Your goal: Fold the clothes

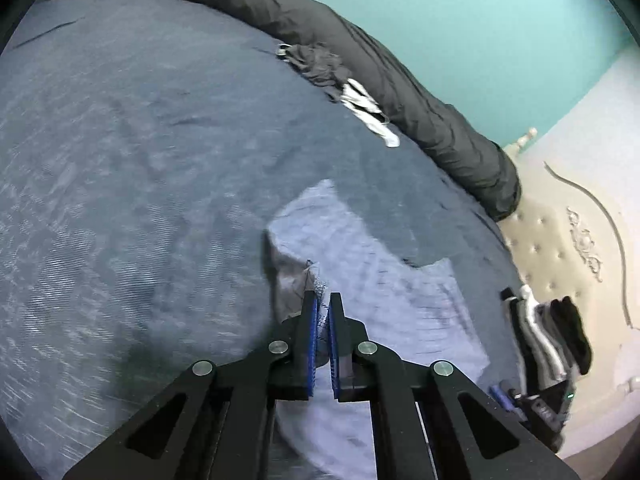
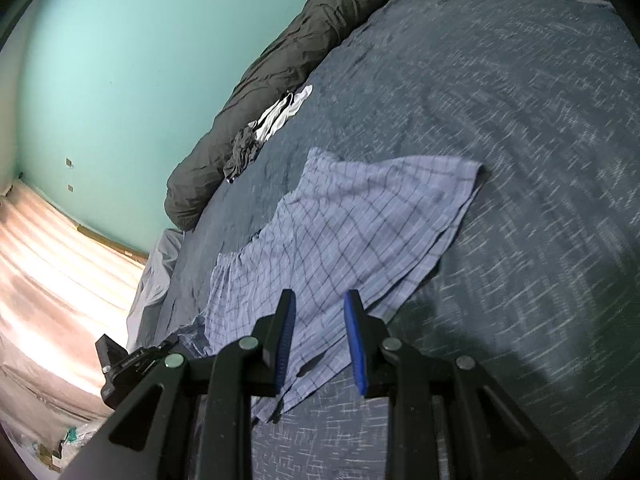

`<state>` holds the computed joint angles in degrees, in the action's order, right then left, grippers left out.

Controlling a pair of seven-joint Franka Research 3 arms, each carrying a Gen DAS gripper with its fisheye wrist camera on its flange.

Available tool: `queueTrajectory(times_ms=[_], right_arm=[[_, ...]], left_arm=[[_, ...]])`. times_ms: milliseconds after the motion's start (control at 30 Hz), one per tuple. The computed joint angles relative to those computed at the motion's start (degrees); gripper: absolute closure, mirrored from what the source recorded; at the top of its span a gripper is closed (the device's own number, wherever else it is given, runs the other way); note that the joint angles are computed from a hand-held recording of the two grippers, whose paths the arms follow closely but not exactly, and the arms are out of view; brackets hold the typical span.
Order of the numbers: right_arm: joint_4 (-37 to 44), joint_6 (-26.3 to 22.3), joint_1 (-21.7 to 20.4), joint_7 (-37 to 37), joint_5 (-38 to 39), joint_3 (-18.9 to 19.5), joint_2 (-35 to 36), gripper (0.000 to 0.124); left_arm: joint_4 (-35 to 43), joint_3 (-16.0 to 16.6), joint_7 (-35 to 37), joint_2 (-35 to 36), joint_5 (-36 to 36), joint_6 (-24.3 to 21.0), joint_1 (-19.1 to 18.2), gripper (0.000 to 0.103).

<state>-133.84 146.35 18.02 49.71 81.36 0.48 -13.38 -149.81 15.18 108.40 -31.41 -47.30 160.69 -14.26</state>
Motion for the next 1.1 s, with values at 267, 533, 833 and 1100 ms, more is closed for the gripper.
queueTrajectory(times_ms=[267,533,833,1100], right_arm=[[-0.39,-3.99,-2.34,-0.29,1.18,-2.32,-0.84,0.1],[-0.59,-6.19,-5.74,1.03,0.52,-4.12,-1.41,0.1],[0.45,-9.66,-7.73,3.64,-0.76,-4.75,0.21,0.1],[2.97,-10.65,-7.11,4.33,-1.27,-3.34,1.97,0.094]], left_arm=[[12.37,-9.85,-8.75,7.42,6.56,-3.82,-2.15,0.098],[27.76,-21.27,-13.14,24.76,10.04,-8.73,-4.79,0.098],[27.78,-27.64,-15.82,28.74,12.65,-9.61,-2.26,0.089],[21.65,-23.74,-13.51,20.51,11.76,-8.78,-1.35,0.063]])
